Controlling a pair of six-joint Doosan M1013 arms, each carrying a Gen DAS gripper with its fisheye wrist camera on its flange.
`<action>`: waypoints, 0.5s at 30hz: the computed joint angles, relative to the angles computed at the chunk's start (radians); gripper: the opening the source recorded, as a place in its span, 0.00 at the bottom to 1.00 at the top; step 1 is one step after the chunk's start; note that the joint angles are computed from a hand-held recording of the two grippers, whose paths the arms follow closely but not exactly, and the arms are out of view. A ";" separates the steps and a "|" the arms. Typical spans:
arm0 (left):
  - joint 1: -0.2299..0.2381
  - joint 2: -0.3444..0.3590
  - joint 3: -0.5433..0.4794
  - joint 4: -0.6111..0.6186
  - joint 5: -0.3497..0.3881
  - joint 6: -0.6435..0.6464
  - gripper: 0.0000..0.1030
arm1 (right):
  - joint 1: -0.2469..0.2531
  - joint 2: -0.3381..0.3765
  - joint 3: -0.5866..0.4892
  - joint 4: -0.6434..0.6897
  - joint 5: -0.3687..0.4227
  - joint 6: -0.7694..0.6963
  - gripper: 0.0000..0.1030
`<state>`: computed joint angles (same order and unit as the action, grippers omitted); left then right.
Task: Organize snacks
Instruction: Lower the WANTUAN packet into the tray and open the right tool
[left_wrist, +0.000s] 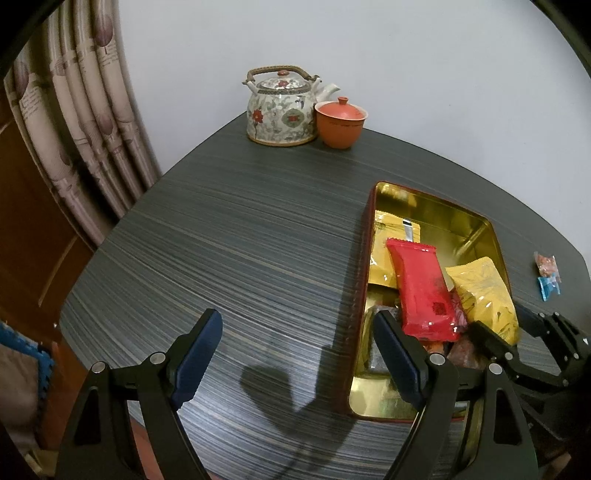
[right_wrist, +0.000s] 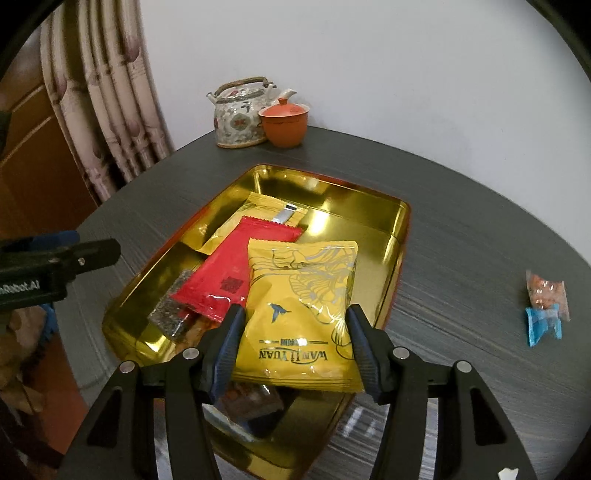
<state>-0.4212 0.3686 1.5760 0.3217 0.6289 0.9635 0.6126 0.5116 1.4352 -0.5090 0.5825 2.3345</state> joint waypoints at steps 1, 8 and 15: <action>0.000 0.000 -0.001 -0.005 0.002 0.004 0.81 | 0.001 0.002 -0.002 0.006 0.001 -0.013 0.53; -0.001 0.002 -0.007 -0.006 0.010 0.013 0.81 | -0.010 -0.012 0.015 0.053 -0.040 -0.043 0.63; -0.002 0.004 -0.007 -0.003 0.012 0.012 0.81 | -0.042 -0.070 0.076 0.027 -0.105 -0.015 0.64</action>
